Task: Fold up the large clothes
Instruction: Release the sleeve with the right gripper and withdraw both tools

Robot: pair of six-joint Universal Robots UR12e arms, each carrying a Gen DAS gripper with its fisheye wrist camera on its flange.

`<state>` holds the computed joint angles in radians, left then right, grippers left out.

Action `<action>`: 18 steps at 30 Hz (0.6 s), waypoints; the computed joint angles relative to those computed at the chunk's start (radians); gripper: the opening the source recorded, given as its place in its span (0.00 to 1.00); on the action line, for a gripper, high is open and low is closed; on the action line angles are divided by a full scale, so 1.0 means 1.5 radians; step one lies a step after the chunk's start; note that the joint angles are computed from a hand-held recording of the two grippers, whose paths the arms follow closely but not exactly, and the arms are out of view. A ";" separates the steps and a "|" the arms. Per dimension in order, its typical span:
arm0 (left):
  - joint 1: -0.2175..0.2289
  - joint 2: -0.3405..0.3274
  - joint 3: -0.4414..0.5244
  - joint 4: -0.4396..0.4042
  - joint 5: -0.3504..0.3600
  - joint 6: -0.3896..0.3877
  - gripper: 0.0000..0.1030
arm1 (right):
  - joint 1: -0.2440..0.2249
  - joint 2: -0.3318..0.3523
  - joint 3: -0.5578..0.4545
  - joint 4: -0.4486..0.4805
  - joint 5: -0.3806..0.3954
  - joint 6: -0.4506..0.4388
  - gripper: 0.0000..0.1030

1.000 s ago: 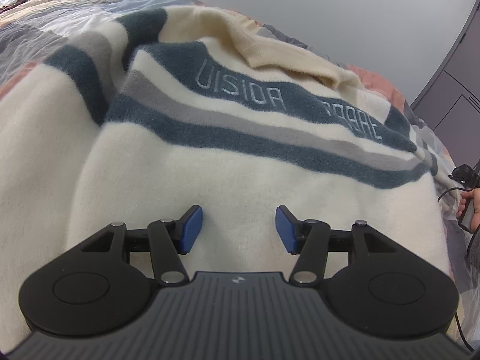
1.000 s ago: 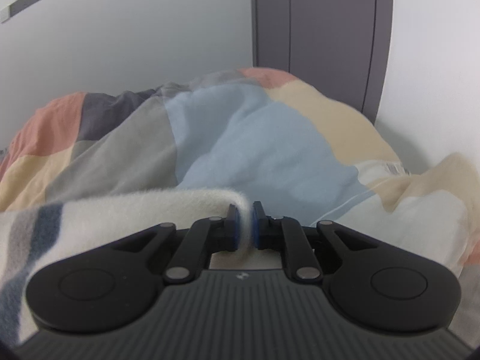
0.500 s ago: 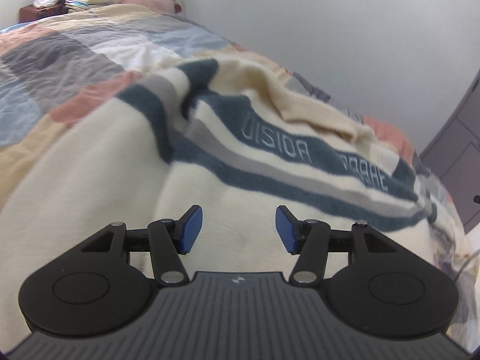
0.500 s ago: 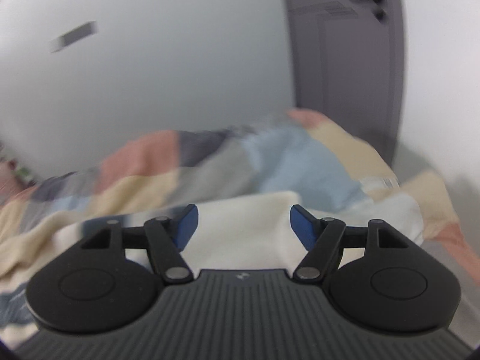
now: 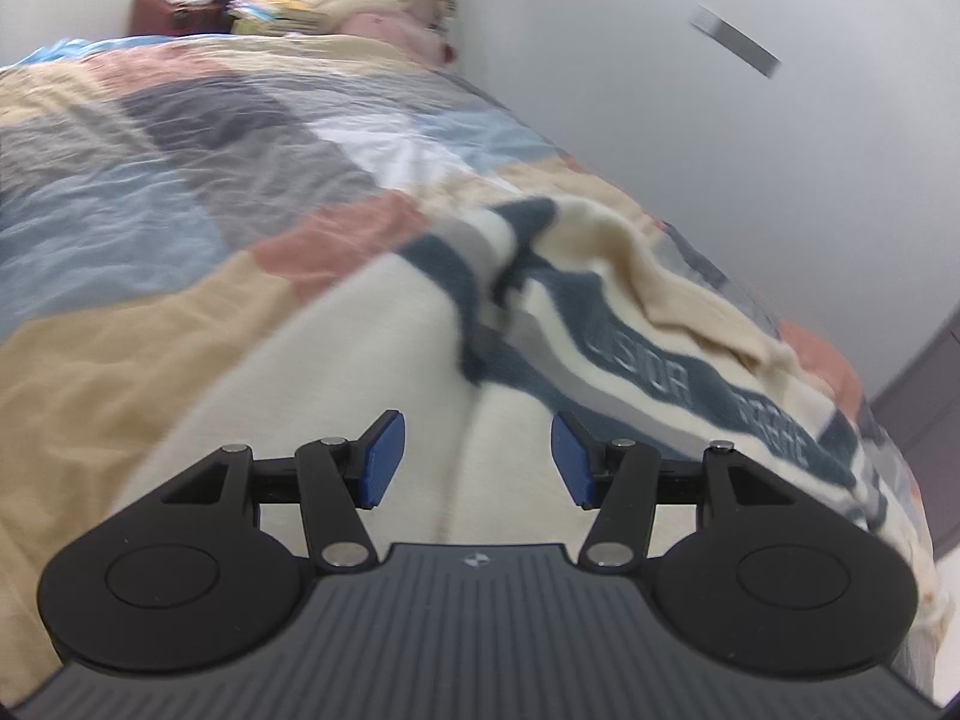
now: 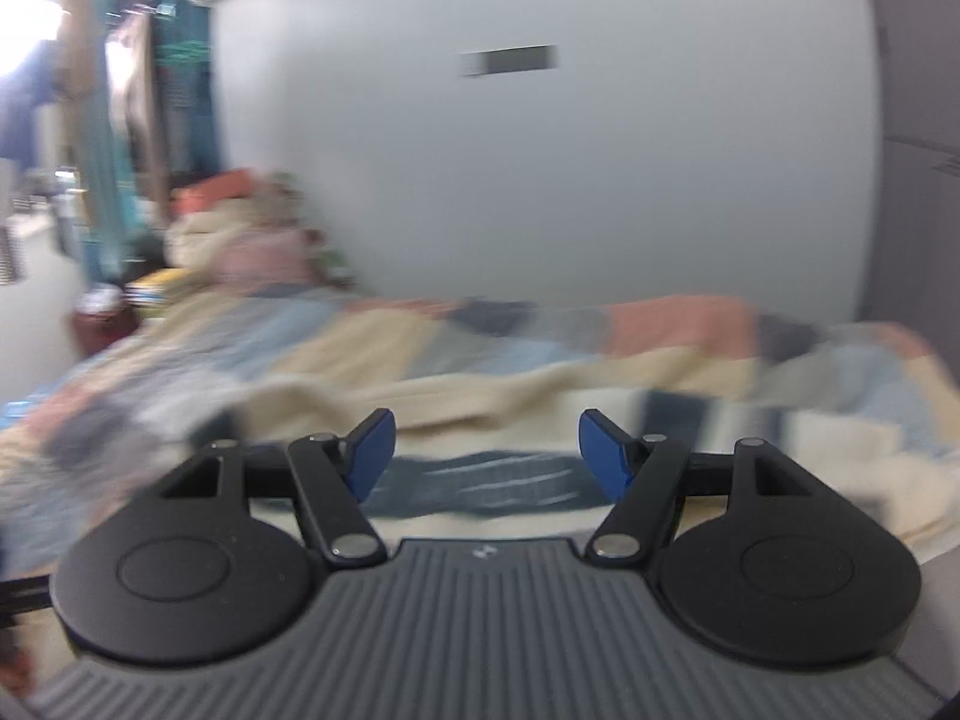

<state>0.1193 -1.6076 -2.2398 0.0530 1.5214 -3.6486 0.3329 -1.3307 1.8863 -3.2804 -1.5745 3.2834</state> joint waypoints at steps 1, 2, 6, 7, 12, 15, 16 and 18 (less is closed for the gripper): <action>0.004 0.002 0.000 -0.005 0.010 -0.005 0.58 | 0.009 0.004 0.002 -0.002 0.011 -0.003 0.67; 0.009 0.003 0.001 -0.012 0.020 -0.008 0.58 | 0.017 0.007 0.005 -0.003 0.019 -0.013 0.68; 0.041 0.008 -0.001 -0.020 0.008 -0.020 0.59 | 0.049 0.023 0.018 -0.014 -0.002 -0.071 0.68; 0.047 0.009 -0.001 -0.017 0.009 -0.029 0.59 | 0.056 0.023 0.022 -0.005 -0.007 -0.070 0.68; 0.058 0.005 0.006 -0.033 0.022 -0.040 0.60 | 0.061 0.028 0.047 0.010 -0.013 -0.060 0.68; 0.051 -0.009 0.018 -0.064 0.036 -0.032 0.60 | 0.053 0.032 0.057 0.026 -0.008 -0.032 0.68; 0.048 -0.015 0.023 -0.076 0.040 -0.028 0.61 | 0.050 0.034 0.059 0.030 -0.004 -0.016 0.67; 0.039 -0.028 0.032 -0.098 0.061 -0.021 0.61 | 0.045 0.041 0.056 0.038 -0.002 0.008 0.68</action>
<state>0.1780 -1.6502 -2.1914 -0.0942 1.6136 -3.6794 0.4004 -1.2693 1.9710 -3.2227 -1.5778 3.2951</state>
